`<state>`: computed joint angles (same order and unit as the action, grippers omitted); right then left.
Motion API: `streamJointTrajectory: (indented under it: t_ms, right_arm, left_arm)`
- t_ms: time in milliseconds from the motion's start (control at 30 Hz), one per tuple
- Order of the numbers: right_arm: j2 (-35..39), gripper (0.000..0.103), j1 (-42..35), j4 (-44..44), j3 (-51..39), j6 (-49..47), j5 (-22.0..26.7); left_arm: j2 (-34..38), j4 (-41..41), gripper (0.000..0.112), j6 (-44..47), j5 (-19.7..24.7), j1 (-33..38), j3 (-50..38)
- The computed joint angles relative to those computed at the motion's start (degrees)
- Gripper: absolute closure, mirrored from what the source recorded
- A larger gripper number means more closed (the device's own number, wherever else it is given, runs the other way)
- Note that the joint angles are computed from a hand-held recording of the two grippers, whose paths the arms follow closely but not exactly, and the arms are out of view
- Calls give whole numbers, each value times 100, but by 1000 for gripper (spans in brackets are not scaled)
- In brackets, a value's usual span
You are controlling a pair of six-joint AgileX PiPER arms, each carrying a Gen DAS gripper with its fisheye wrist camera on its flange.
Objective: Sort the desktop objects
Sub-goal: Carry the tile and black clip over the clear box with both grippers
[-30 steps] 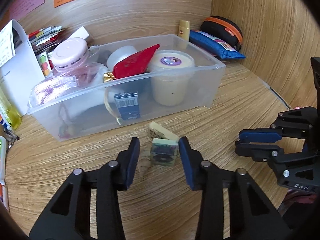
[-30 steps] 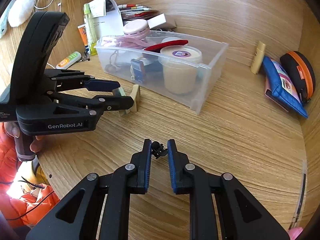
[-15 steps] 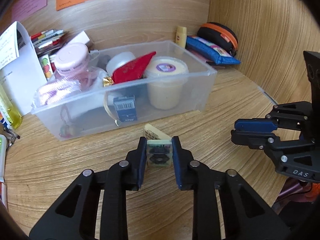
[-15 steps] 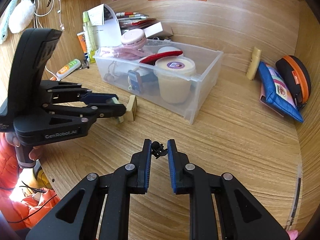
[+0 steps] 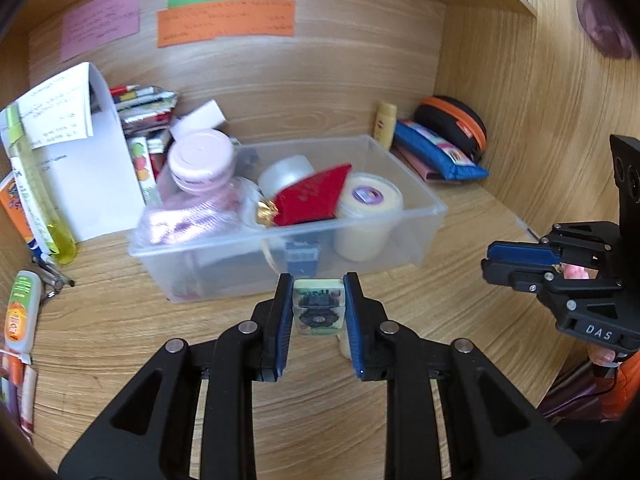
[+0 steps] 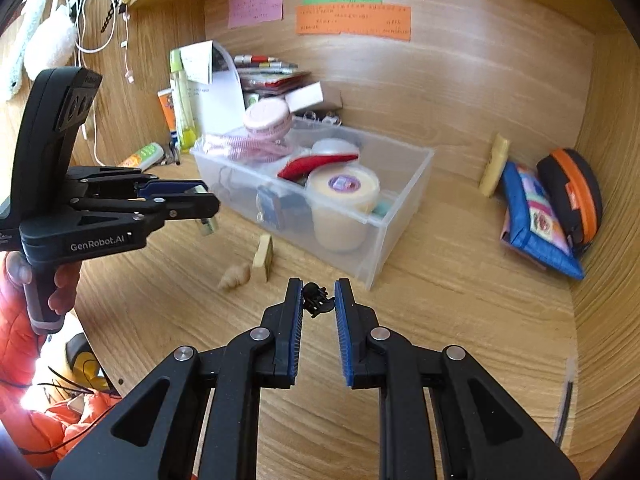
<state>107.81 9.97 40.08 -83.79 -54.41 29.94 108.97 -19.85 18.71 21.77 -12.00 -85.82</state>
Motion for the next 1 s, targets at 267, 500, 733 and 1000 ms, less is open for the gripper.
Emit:
streamJointTrajectory:
  t_ms: [267,500,733,1000]
  right_arm:
    - [99,89,-129,172,-415,-15,82]
    - [397,89,-101,-71,-1012,299,200]
    - [946,89,-14,-489,-1914,795,474]
    - [1892,89,128,-1422,-3647,1767,1086]
  left_arm:
    - [-78,-52,89,-18,-25,164,-144]
    - [133,-478,89,332,142,259,-538]
    - [480,-580,89,459,392,297,-1104]
    - [970,-578,89,519,754,351,-1978]
